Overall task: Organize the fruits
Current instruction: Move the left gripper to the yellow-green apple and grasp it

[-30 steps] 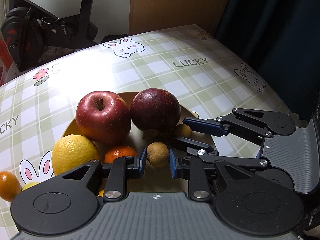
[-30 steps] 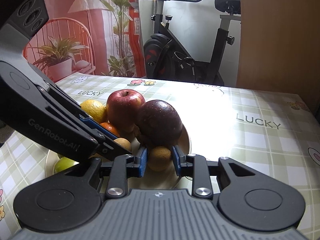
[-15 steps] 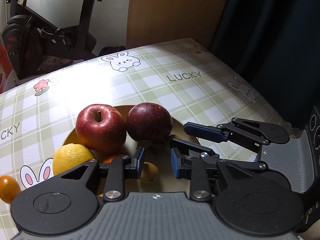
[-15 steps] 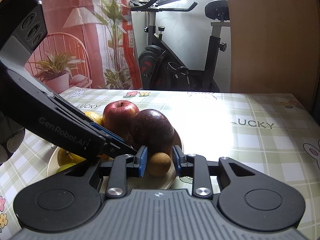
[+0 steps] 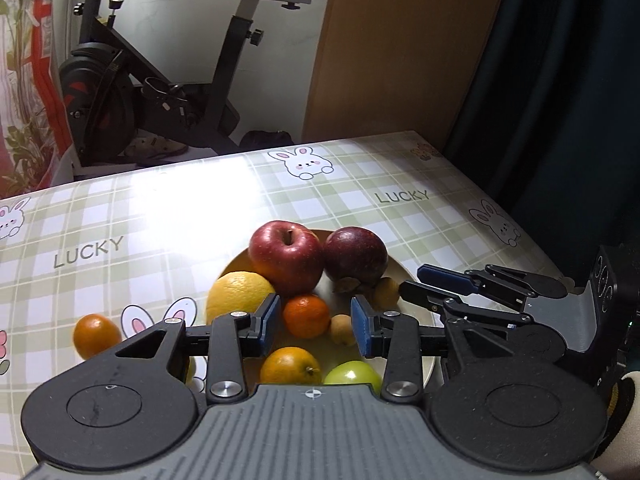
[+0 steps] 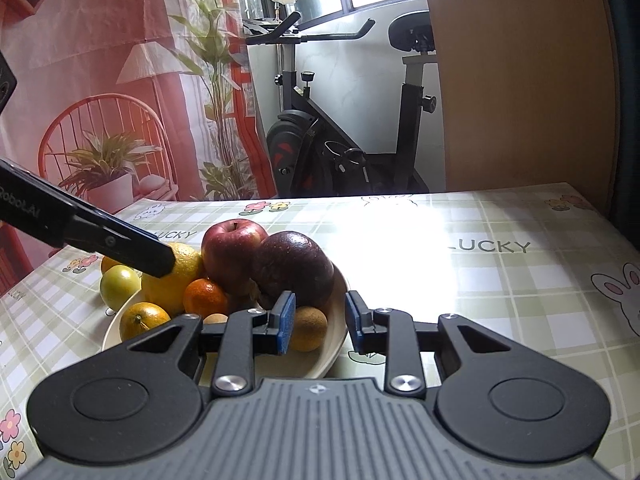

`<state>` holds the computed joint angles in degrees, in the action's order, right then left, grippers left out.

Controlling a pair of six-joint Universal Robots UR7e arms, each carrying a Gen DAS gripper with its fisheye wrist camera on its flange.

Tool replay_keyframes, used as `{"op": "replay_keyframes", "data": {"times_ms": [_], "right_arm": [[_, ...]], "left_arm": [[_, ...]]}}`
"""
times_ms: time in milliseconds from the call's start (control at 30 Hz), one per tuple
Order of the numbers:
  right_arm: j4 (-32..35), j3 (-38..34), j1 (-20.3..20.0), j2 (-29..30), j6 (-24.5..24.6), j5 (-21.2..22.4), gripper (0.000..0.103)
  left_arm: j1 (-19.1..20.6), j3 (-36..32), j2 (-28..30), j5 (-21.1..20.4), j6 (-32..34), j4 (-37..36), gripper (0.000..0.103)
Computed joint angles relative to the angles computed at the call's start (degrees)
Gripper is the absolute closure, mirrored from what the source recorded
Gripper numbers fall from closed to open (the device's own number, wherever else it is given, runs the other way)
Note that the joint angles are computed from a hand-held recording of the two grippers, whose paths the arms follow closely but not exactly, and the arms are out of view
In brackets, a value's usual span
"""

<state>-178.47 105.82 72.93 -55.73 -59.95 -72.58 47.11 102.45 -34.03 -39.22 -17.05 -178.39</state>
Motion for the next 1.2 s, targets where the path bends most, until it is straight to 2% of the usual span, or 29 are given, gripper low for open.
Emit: {"op": "replay_keyframes", "data": {"times_ms": [300,500,600,867,1100,1200], "right_arm": [[-0.57,2.02,0.52,-2.16,4.52,-2.92,0.073],[-0.97,3.47,1.85,-3.45,6.0,-4.46,0.072],[-0.98,4.06,2.93,-3.71,5.91,-5.2,0.071],[0.74,4.43,5.79,-3.65,6.1,-5.37,0.07],[3.07,3.11,9.15,-1.75,4.86,-6.66,0.07],[4.18,2.33,10.57,-0.55,3.36,-7.49,0.07]], "left_arm": [[-0.73,5.44,-3.33,2.49,-2.56,-2.22,0.062],[-1.11,8.91,-4.93,5.08,-3.3,-6.54,0.061],[-1.26,10.94,-6.65,7.21,-4.19,-7.94,0.055],[-1.74,15.04,-11.35,13.99,-3.12,-11.83,0.055],[-1.34,17.28,-14.05,16.86,-2.22,-15.55,0.055],[-0.41,16.91,-13.94,16.31,-1.82,-16.29,0.055]]}}
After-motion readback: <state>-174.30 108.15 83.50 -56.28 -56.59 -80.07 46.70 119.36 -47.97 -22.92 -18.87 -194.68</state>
